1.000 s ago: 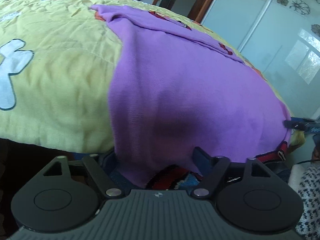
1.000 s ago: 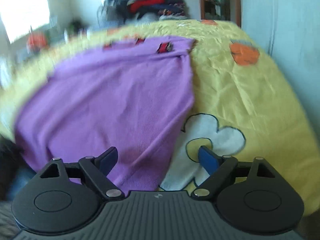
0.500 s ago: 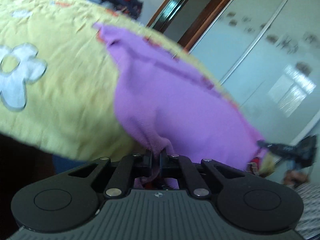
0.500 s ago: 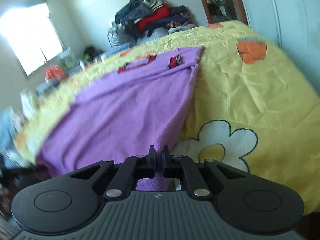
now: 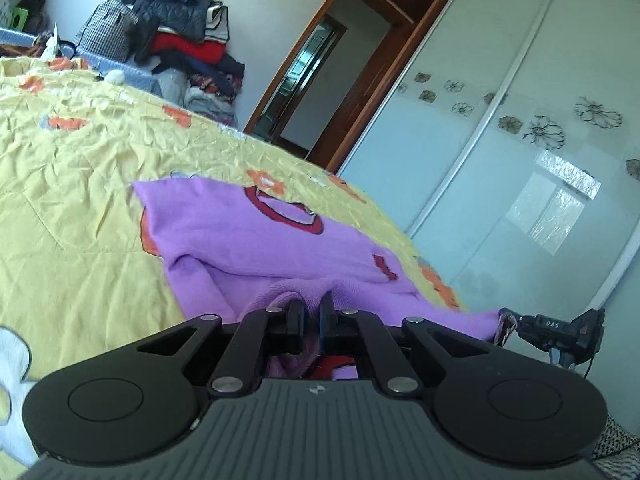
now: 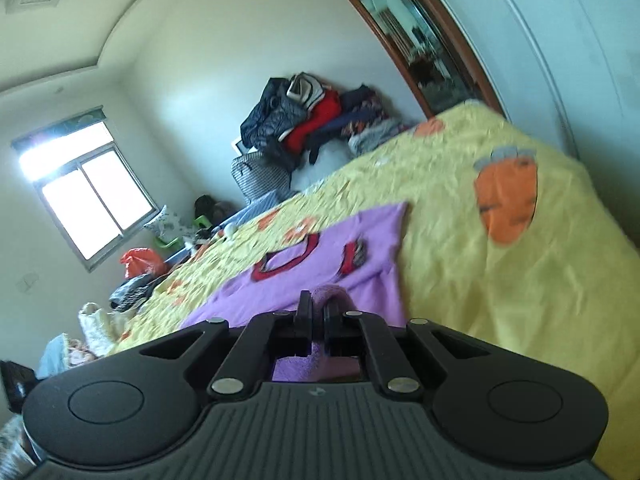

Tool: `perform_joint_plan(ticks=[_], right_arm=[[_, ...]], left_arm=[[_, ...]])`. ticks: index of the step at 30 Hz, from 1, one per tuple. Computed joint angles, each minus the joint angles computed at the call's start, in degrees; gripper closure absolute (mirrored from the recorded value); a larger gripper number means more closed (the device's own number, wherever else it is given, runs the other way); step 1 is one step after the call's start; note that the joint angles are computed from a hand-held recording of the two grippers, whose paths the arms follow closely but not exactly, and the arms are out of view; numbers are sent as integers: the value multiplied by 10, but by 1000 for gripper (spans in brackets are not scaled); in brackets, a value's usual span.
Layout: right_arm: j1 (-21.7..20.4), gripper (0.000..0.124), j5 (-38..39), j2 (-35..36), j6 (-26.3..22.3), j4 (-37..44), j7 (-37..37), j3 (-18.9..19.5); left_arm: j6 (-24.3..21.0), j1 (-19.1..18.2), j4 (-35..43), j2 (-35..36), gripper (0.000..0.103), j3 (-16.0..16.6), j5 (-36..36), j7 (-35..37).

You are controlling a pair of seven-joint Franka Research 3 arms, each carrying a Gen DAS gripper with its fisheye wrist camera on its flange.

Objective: Fold small clothes
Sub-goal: 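Lift the hem and fold it toward the collar with both grippers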

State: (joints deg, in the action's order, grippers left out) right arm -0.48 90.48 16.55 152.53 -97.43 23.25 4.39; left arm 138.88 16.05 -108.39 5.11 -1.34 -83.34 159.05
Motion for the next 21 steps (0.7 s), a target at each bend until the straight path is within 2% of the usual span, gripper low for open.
perform_joint_plan(ticks=[2, 4, 5, 7, 8, 10, 11, 12, 13, 15, 17, 19, 21], right_arm=[[5, 119, -89, 33, -7, 19, 82, -12], [8, 117, -144, 47, 16, 15, 137, -12], [7, 109, -182, 49, 6, 13, 173, -15], [-12, 104, -160, 31, 3, -15, 172, 1], [-17, 94, -150, 19, -2, -27, 175, 5], [-31, 81, -105, -7, -29, -54, 160, 10], [-34, 69, -76, -20, -44, -67, 148, 9], [-33, 64, -54, -30, -53, -80, 128, 7], [-26, 58, -39, -41, -49, -92, 107, 3], [-9, 58, -30, -53, -35, -106, 83, -4], [6, 57, -34, -55, -25, -111, 79, -10], [16, 51, -46, -53, -21, -109, 88, -13], [24, 51, -53, -54, -12, -112, 96, -14]], left_arm=[[5, -3, 17, 24, 97, -1, 49, -35], [6, -6, 40, 59, 96, -5, 130, -111], [8, -3, 45, 71, 96, -8, 154, -146], [13, 13, 33, 72, 96, -24, 127, -141], [14, 19, 25, 66, 90, -28, 111, -140], [-4, 33, 5, 51, 69, -31, 67, -126], [-5, 34, -7, 42, 51, -30, 45, -106], [2, 31, -22, 29, 42, -28, 37, -91], [5, 27, -39, 15, 42, -25, 29, -72], [20, 14, -61, -5, 40, -18, 32, -52], [38, 1, -72, -14, 39, -13, 39, -44], [37, -6, -77, -17, 34, -7, 29, -40], [49, -13, -82, -20, 35, -5, 25, -47]])
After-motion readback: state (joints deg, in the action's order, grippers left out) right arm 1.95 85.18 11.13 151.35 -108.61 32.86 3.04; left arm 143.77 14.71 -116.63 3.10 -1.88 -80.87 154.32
